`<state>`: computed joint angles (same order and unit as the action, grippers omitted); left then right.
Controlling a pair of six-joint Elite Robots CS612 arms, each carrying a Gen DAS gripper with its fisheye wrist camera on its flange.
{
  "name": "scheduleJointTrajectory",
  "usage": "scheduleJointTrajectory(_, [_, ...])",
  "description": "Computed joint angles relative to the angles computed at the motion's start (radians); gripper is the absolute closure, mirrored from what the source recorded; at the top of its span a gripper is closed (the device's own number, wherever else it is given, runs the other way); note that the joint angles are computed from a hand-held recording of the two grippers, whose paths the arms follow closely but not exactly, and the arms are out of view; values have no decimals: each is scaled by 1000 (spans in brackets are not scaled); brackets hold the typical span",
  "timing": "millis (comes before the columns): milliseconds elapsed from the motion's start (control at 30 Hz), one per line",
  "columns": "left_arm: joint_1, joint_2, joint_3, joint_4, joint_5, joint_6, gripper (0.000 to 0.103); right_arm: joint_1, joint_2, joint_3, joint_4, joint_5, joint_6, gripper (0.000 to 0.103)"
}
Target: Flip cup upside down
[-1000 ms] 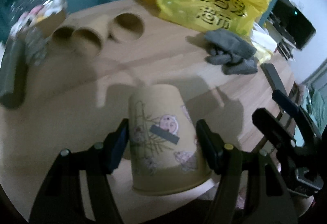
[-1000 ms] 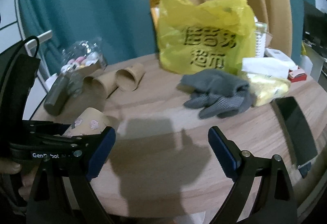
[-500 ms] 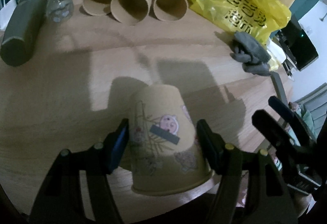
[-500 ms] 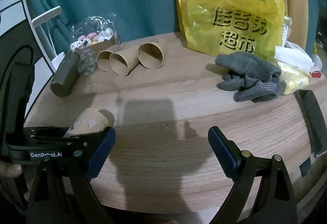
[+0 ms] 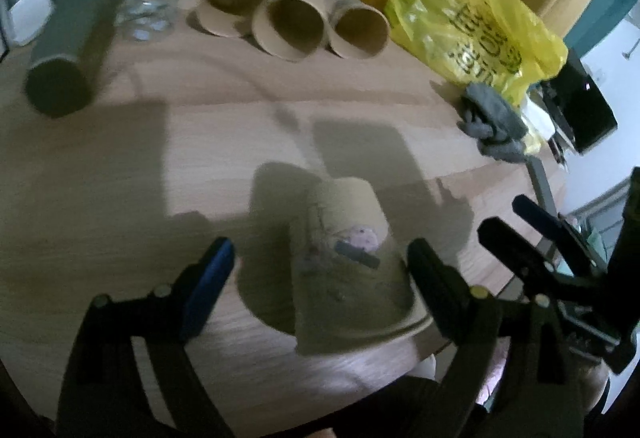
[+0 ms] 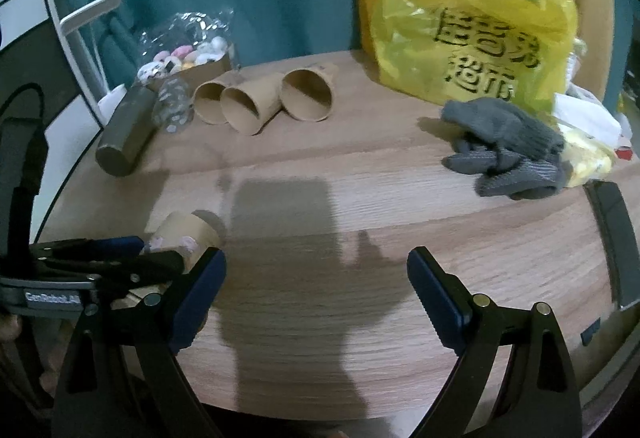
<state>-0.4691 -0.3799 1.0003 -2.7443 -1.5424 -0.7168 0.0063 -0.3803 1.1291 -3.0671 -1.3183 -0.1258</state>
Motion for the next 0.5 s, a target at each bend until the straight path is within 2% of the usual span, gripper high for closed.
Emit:
scheduleJointTrajectory(100, [4,-29,68,-74,16,-23,14,7,1,-30,84,38,-24,9])
scheduleJointTrajectory(233, [16,-53,138,-183,-7,-67,14,23,11,-91,194,83,-72,9])
scheduleJointTrajectory(367, [23,-85,215,-248,37,-95,14,45,25,-148,283,111,-115,9])
scheduleJointTrajectory(500, [32,-113,288,-301,75,-127,14,69,61,-243,430,140,-134,9])
